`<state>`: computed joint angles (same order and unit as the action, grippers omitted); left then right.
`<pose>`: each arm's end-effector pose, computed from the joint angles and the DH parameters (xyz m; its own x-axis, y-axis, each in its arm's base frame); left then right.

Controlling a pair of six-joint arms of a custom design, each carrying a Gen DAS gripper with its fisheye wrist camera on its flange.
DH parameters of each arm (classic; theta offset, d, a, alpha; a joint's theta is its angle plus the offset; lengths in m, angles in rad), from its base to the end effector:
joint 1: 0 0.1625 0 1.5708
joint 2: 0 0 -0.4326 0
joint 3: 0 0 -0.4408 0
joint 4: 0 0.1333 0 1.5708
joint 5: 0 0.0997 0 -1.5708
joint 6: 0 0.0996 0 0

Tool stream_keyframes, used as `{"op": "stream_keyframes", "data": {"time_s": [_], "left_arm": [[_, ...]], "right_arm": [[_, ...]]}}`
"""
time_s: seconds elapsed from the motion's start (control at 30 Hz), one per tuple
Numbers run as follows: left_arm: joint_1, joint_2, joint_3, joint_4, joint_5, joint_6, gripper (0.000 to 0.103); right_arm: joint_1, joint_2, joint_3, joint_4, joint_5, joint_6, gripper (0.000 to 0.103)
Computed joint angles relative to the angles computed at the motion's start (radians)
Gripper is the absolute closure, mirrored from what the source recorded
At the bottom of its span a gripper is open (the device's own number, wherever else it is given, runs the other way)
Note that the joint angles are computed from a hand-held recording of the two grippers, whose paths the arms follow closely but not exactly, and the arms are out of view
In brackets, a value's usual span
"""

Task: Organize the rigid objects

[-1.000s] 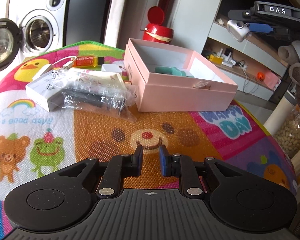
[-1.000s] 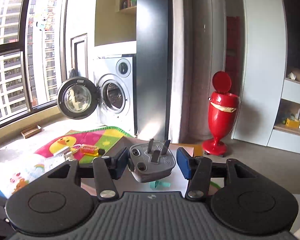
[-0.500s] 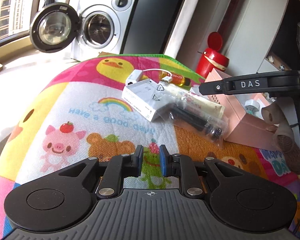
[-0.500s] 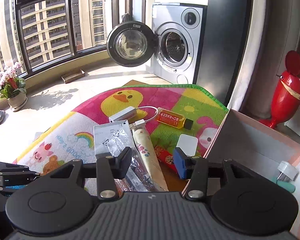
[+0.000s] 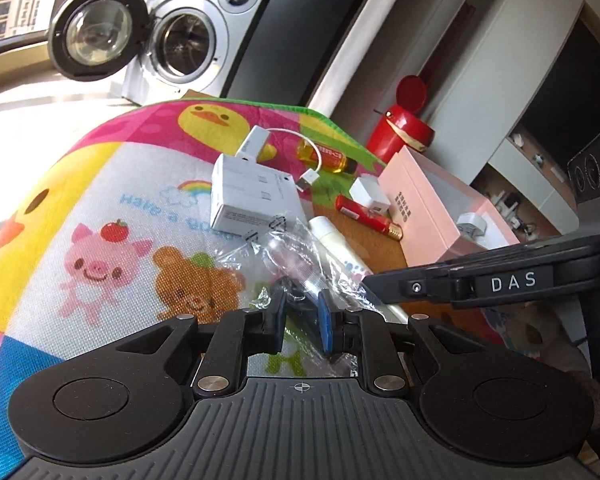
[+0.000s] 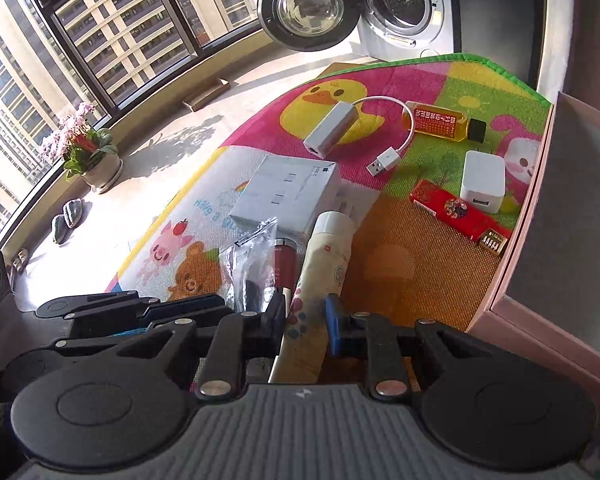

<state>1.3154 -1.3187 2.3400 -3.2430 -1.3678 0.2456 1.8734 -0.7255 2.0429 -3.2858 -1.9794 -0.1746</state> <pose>0.0280 -0.4998 0.1883 -0.9003 0.3125 -0.3029 0.4329 0.7152 -0.5487 0.2568 -0.5080 -0.0229 -0.8601 -0.2776 0.4280 -0.4307 0.8447 -0.3177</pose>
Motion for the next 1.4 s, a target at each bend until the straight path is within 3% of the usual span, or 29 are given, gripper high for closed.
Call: {"op": "stream_keyframes", "data": {"time_s": [0.2,0.3,0.33,0.43,0.47,0.6,0.73,0.83,0.87,0.93,1.0,1.03,1.07,1.13,1.23,1.3,1.4], "left_arm": [[-0.026,0.004,0.011,0.0,0.028,0.017,0.084],[-0.04,0.015,0.01,-0.011,0.028,0.033,0.084],[-0.042,0.017,0.01,-0.016,0.017,0.04,0.084],[-0.046,0.016,0.015,-0.029,-0.019,0.069,0.084],[-0.046,0.015,0.018,-0.035,-0.027,0.084,0.084],[-0.032,0.007,0.021,-0.041,-0.046,0.12,0.084],[0.009,-0.01,0.012,-0.033,-0.069,0.112,0.084],[0.04,-0.011,0.001,-0.043,-0.075,0.093,0.084],[0.049,-0.009,-0.004,-0.043,-0.076,0.083,0.084],[0.062,-0.003,-0.014,-0.038,-0.074,0.062,0.084],[0.07,-0.003,-0.018,-0.028,-0.08,0.05,0.084],[0.071,-0.002,-0.019,-0.025,-0.083,0.048,0.084],[0.071,-0.003,-0.018,-0.021,-0.084,0.047,0.084],[0.066,-0.002,-0.016,-0.016,-0.079,0.045,0.084],[0.063,-0.012,-0.008,-0.008,-0.082,0.052,0.084],[0.064,-0.015,-0.007,-0.008,-0.081,0.055,0.084],[0.065,-0.006,-0.013,-0.019,-0.081,0.043,0.084]], "right_arm": [[0.059,0.025,0.056,-0.118,-0.166,-0.082,0.084],[0.069,0.003,0.045,-0.163,-0.179,-0.088,0.083],[0.065,-0.006,0.019,-0.176,-0.175,-0.076,0.076],[0.04,-0.003,-0.079,-0.164,-0.161,-0.037,0.03],[0.03,0.002,-0.122,-0.125,-0.159,-0.013,0.028],[-0.009,0.055,-0.312,0.088,-0.161,0.086,0.028],[-0.028,0.183,-0.514,0.224,-0.302,0.122,0.028],[-0.052,0.224,-0.591,0.324,-0.328,0.183,0.027],[-0.06,0.23,-0.602,0.335,-0.319,0.198,0.021],[-0.06,0.248,-0.623,0.346,-0.344,0.209,0.021],[-0.064,0.242,-0.616,0.374,-0.308,0.197,0.022],[-0.066,0.235,-0.604,0.393,-0.274,0.191,0.029],[-0.062,0.24,-0.604,0.403,-0.282,0.191,0.043],[-0.042,0.261,-0.603,0.355,-0.345,0.137,0.056],[-0.034,0.227,-0.578,0.393,-0.292,0.087,0.058],[-0.029,0.206,-0.56,0.356,-0.269,0.064,0.057],[-0.031,0.219,-0.588,0.304,-0.29,0.081,0.057]]}}
